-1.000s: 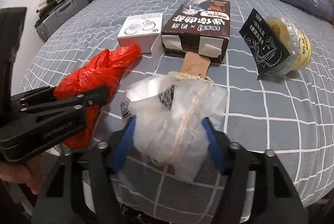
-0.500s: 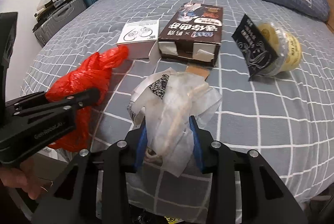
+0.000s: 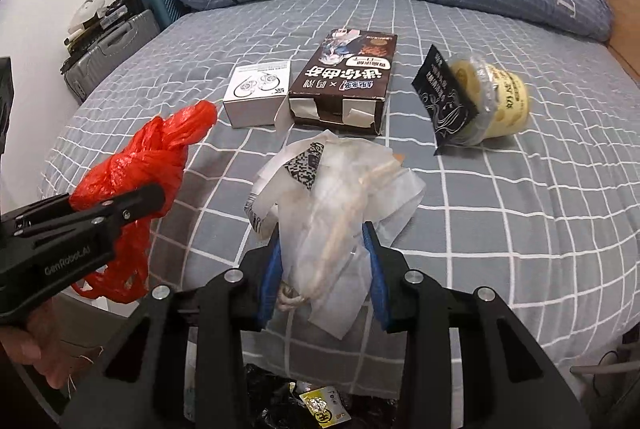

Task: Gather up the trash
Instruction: 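Lift both bags and carry them over the black trash bin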

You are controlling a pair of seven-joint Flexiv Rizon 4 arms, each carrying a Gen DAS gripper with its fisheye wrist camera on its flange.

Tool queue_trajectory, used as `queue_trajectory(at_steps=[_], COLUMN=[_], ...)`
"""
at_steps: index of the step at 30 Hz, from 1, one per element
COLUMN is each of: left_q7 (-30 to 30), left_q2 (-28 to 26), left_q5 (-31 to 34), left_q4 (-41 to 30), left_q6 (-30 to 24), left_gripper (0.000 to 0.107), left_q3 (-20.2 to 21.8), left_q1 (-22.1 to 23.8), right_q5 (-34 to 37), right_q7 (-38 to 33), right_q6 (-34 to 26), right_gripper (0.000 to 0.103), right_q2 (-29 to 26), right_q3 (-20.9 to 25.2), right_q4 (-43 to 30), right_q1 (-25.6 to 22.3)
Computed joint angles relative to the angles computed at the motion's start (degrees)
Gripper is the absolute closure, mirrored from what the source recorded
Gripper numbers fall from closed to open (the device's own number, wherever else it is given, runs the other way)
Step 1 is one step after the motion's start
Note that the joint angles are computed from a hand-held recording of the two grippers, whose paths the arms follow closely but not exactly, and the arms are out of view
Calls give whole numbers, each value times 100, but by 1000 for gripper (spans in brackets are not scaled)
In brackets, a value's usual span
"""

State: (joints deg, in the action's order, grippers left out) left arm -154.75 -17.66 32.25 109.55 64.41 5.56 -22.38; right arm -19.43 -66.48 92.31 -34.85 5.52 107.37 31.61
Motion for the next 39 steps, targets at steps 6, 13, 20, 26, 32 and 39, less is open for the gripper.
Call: queue_trajectory(at_steps=[6, 13, 20, 26, 32, 39], left_q7=[-106, -470, -730, -941, -1178, -1455], left_q2=[135, 339, 509, 685, 882, 1113], left_q5=[127, 449, 671, 841, 977, 1152], left_q4=[25, 59, 140, 214, 333, 461], left_q6=[-191, -307, -446, -581, -702, -914], left_gripper=[72, 73, 73, 73, 73, 73], left_q3=[-46, -147, -310, -451, -614, -837], left_q1=[-95, -174, -168, -184, -193, -236], right_q5=[24, 17, 91, 146, 366, 697], right_q7=[105, 238, 366, 408, 401, 263], right_q6=[144, 307, 469, 585, 764, 836], right_gripper=[67, 67, 68, 68, 68, 68], right_q2=[259, 523, 765, 1004, 1281, 1579], right_q3=[-237, -581, -851, -1240, -1778, -2599], right_q4=[330, 661, 987, 1300, 1682, 2108], right_q1=[185, 447, 688, 1050, 1591, 2493])
